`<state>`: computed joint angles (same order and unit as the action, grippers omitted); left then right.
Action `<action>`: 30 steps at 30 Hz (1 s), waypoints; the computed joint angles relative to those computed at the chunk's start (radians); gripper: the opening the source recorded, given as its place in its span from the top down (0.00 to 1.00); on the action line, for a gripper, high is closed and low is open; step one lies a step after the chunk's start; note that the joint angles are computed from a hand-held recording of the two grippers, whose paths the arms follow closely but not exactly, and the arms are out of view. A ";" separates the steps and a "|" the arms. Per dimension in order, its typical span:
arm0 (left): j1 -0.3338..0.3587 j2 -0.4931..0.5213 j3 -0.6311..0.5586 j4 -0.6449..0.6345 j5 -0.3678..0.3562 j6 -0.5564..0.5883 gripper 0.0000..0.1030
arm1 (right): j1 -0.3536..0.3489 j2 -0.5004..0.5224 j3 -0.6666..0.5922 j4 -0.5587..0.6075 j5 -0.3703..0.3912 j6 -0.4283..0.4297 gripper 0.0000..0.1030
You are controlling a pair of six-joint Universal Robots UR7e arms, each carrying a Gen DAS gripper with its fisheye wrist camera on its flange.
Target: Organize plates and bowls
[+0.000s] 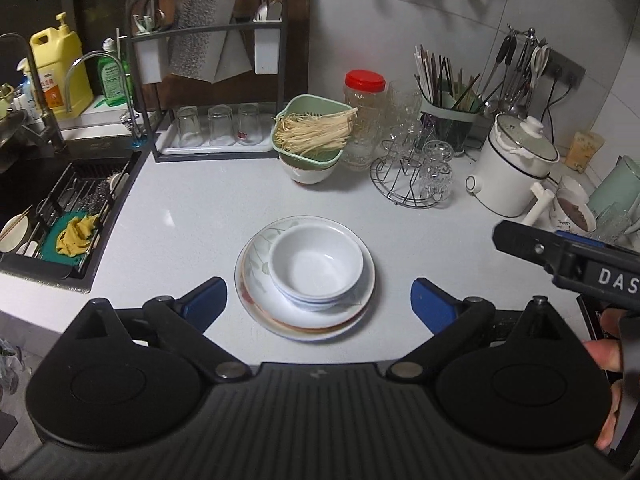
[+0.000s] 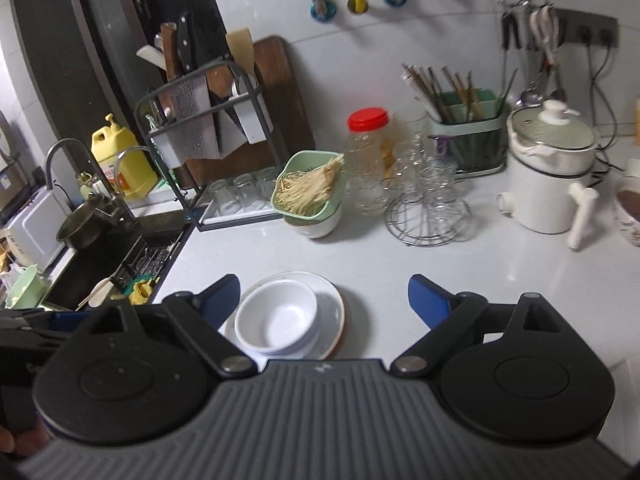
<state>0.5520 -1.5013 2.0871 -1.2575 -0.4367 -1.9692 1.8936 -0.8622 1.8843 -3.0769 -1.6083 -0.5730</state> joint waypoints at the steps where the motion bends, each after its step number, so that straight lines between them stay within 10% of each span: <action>1: -0.020 0.010 -0.005 0.039 -0.013 -0.051 0.03 | -0.007 -0.020 0.021 -0.009 0.009 -0.008 0.10; 12: -0.195 -0.014 0.093 0.161 -0.134 -0.342 0.02 | -0.041 -0.149 0.225 -0.155 0.055 -0.099 0.10; 30: -0.187 -0.058 0.216 0.062 -0.092 -0.278 0.03 | -0.100 -0.116 0.376 -0.426 0.092 -0.135 0.10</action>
